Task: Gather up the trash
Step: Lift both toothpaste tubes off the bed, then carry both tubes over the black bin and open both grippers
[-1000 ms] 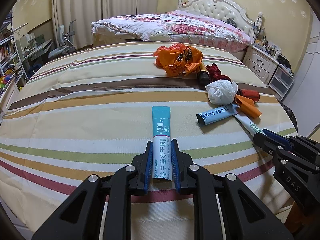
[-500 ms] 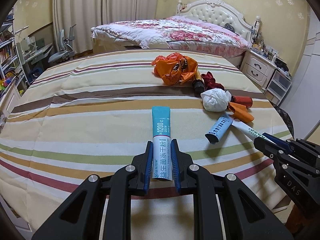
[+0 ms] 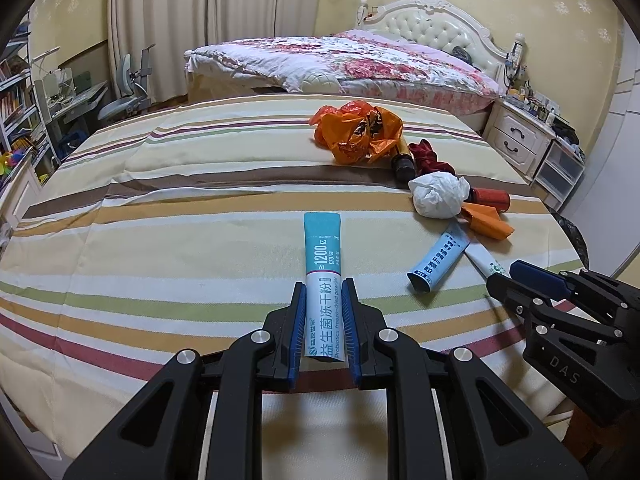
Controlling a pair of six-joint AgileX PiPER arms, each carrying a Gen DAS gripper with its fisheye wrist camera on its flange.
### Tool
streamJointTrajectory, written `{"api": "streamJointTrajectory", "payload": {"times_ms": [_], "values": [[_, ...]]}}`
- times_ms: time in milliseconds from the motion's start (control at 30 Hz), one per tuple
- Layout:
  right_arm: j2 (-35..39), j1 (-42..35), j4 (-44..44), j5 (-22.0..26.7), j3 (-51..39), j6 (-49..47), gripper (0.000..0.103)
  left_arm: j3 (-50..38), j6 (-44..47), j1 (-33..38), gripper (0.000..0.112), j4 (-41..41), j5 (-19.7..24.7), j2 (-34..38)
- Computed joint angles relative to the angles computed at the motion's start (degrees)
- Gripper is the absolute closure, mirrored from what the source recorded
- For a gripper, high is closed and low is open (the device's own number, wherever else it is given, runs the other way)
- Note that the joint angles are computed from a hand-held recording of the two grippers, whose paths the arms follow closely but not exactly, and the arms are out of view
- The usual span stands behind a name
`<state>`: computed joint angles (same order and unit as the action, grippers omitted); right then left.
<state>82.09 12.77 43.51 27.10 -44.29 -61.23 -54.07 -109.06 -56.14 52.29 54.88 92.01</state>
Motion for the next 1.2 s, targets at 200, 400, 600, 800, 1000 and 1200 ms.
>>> {"api": "streamJointTrajectory", "payload": {"times_ms": [200, 400, 600, 800, 1000, 1200], "values": [[-0.4, 0.2, -2.4, -0.2, 0.5, 1.1, 0.086, 0.3, -0.6, -0.4, 0.093, 0.5, 0.1, 0.0], [-1.6, -1.7, -2.7, 1.3, 0.9, 0.2, 0.087, 0.1, -0.7, -0.8, 0.093, 0.7, 0.6, -0.2], [-3.8, -4.3, 0.0, 3.5, 1.2, -3.1, 0.087, -1.2, 0.2, -1.7, 0.093, 0.9, 1.8, -0.2], [-5.6, -7.8, 4.0, 5.2, 0.2, -6.4, 0.087, -4.2, 2.5, -1.8, 0.093, 1.8, 2.3, 0.4], [-3.4, -12.5, 6.6, 5.2, -3.7, -7.6, 0.087, -10.8, 7.5, -0.9, 0.093, 3.6, 1.0, 3.7], [1.4, -18.7, 8.6, 3.9, -9.4, -8.2, 0.087, -20.7, 14.0, 1.0, 0.093, 4.6, -2.5, 10.0]]}}
